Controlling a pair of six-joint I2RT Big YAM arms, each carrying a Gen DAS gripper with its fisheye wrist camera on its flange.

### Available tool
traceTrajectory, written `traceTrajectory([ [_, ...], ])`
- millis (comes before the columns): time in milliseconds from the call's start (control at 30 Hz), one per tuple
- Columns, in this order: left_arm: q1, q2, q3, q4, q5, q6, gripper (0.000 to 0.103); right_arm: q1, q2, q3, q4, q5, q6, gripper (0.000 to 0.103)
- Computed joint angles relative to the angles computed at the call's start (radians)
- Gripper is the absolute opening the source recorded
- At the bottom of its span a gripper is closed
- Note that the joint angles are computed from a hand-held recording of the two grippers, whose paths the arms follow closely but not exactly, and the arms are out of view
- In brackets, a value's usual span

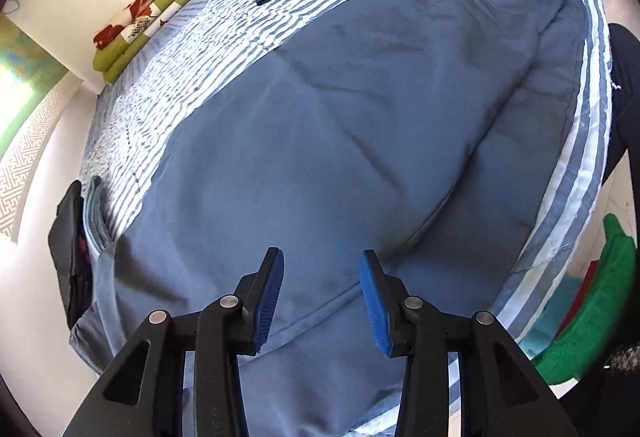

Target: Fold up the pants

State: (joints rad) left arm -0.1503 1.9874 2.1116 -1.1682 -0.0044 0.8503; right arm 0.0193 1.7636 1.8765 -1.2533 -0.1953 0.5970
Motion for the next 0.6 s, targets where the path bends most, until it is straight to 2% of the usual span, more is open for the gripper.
traceTrajectory([
  [100,-0.012,-0.021,-0.047,0.033,0.014,0.047,0.054,0.009,-0.045,-0.04,0.015,0.006,0.035,0.036],
  [167,-0.025,-0.014,-0.046,0.03,0.024,0.064,0.055,0.013,-0.05,-0.044,0.008,0.023,0.058,0.036],
  [267,-0.038,-0.014,-0.059,0.035,0.04,0.089,0.055,0.003,-0.045,-0.049,0.004,-0.008,0.114,0.036],
  [367,-0.039,-0.017,-0.064,0.012,0.067,0.094,0.057,0.004,-0.077,-0.089,0.037,-0.006,0.138,0.036],
  [467,-0.034,-0.021,-0.073,0.001,0.081,0.099,0.064,0.042,-0.08,-0.063,-0.023,0.103,0.026,0.036],
  [600,-0.043,0.001,-0.061,0.027,0.057,0.087,0.064,0.085,-0.044,-0.006,-0.088,0.174,-0.098,0.04],
])
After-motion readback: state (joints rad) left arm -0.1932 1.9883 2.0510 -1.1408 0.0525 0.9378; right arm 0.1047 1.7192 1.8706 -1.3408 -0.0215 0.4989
